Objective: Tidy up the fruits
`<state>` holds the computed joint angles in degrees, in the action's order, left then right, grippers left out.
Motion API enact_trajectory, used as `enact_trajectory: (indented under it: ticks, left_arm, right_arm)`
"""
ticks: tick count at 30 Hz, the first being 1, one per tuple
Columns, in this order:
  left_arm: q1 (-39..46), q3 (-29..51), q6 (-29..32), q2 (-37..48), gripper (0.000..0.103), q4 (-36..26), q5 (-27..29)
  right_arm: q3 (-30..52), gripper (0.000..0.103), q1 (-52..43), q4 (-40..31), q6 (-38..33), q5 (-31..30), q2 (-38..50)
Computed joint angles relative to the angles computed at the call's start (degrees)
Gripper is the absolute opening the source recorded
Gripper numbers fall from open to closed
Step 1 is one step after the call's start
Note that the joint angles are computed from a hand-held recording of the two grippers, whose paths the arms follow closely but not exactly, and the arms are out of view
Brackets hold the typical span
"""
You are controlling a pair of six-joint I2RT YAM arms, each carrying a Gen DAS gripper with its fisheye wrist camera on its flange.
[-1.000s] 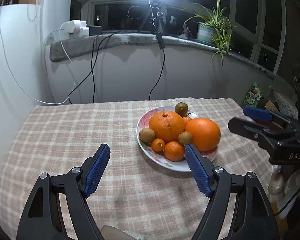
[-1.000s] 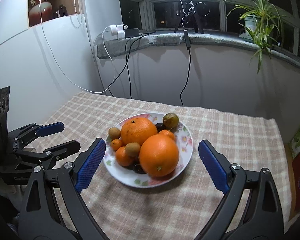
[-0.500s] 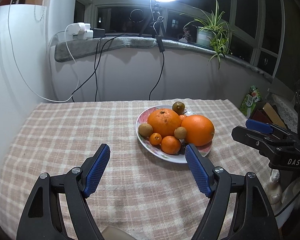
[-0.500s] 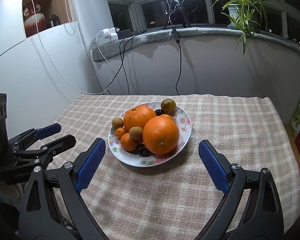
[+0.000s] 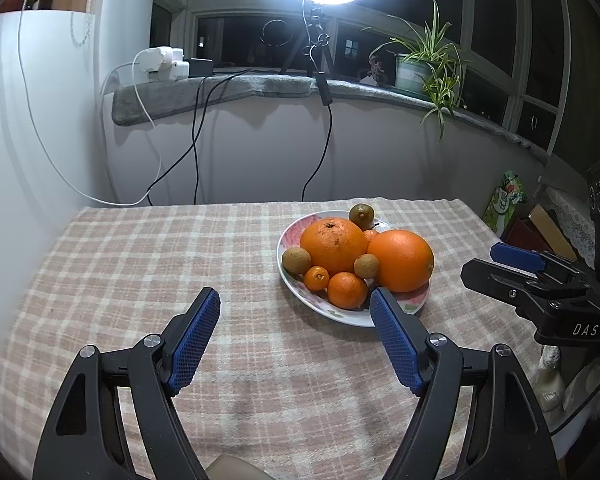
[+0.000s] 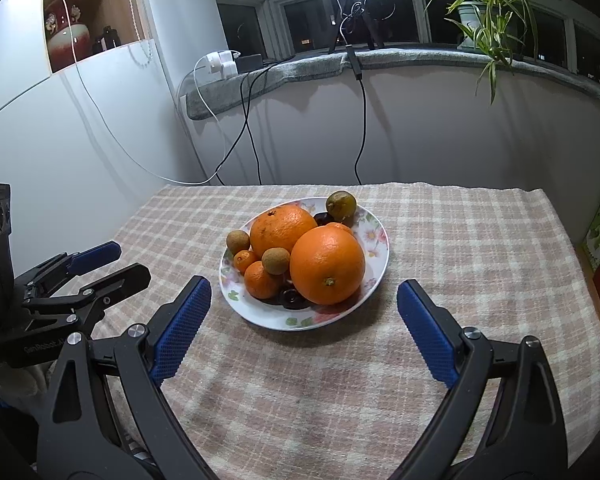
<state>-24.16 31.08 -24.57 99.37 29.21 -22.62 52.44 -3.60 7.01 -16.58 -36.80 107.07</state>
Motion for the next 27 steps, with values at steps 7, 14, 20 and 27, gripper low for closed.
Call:
enact_trajectory:
  ticks: [7,14,20,27]
  left_arm:
    - [-0.1,0.1,-0.2,0.2,0.078,0.1,0.1]
    - [0.0,0.1,-0.7,0.2,0.078,0.0,-0.6]
    - [0.3,0.3,-1.0,0.4,0.078,-0.5,-0.5]
    - [0.0,0.3,-0.8,1.1,0.078,0.7,-0.6]
  right_arm:
    - [0.3,0.096,0.0,-0.2,0.0,0.0,0.4]
    - [0.0,0.096,0.1,0.3,0.0,0.2,0.4]
    - [0.0,0.096,0.2,0.3,0.2,0.4,0.4]
    - [0.2,0.096,0.3,0.4,0.4,0.7,0.9]
